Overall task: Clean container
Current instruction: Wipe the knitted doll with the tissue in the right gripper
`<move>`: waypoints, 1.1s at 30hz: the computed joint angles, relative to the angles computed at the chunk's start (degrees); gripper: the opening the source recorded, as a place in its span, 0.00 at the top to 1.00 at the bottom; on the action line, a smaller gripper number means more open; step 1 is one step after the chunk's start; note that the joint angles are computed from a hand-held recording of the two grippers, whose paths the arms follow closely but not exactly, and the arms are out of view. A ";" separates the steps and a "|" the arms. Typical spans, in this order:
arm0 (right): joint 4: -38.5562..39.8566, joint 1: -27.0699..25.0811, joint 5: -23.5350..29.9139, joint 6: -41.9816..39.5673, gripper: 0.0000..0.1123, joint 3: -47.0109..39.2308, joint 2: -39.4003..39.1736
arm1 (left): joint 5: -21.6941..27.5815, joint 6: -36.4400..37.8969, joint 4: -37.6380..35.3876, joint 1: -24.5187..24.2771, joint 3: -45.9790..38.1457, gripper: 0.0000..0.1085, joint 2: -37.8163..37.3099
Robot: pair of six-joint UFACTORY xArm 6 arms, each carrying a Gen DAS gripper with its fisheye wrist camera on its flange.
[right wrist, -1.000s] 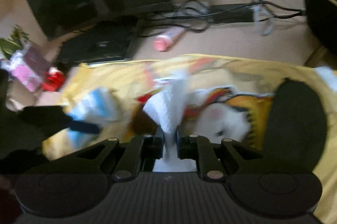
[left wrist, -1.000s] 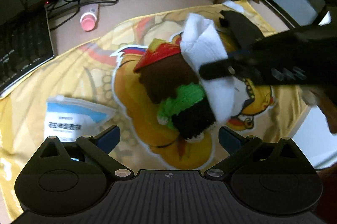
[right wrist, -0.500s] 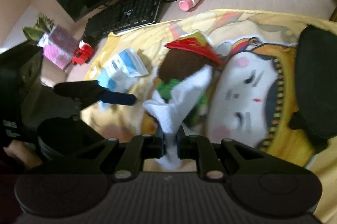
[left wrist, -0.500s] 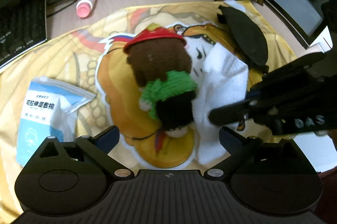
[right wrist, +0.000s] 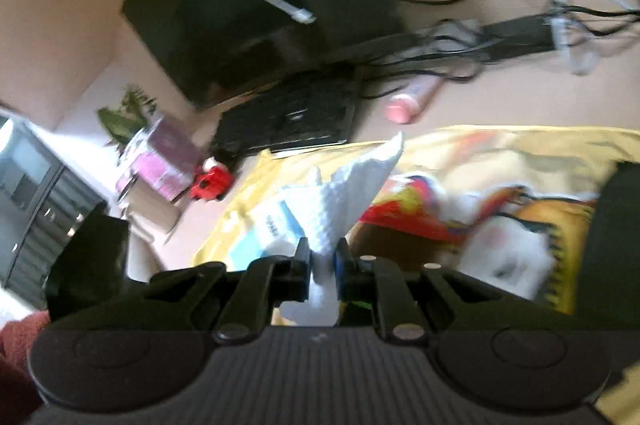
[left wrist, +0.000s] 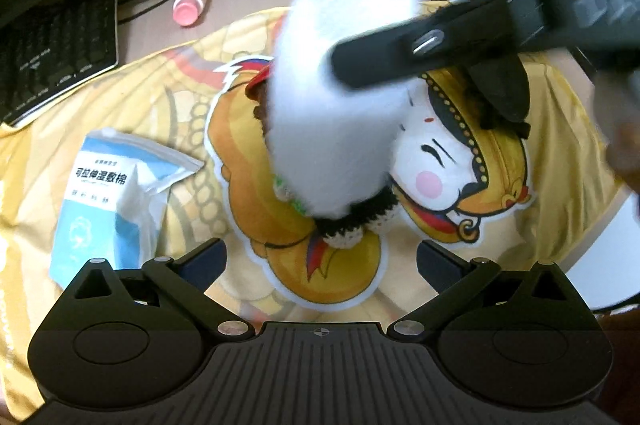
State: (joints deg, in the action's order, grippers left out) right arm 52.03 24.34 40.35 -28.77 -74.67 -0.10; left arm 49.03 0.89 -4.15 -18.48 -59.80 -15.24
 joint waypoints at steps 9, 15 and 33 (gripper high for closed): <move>-30.63 3.36 -10.41 13.47 0.85 6.02 -3.28 | -1.18 1.84 -1.52 0.36 0.31 0.05 0.58; -15.95 0.05 5.75 7.90 0.86 4.82 -3.92 | 0.72 6.94 -3.08 1.91 2.14 0.05 -2.20; -36.47 -1.88 -2.41 21.82 0.88 6.84 -5.05 | -9.78 11.27 -18.52 3.82 -3.45 0.05 8.21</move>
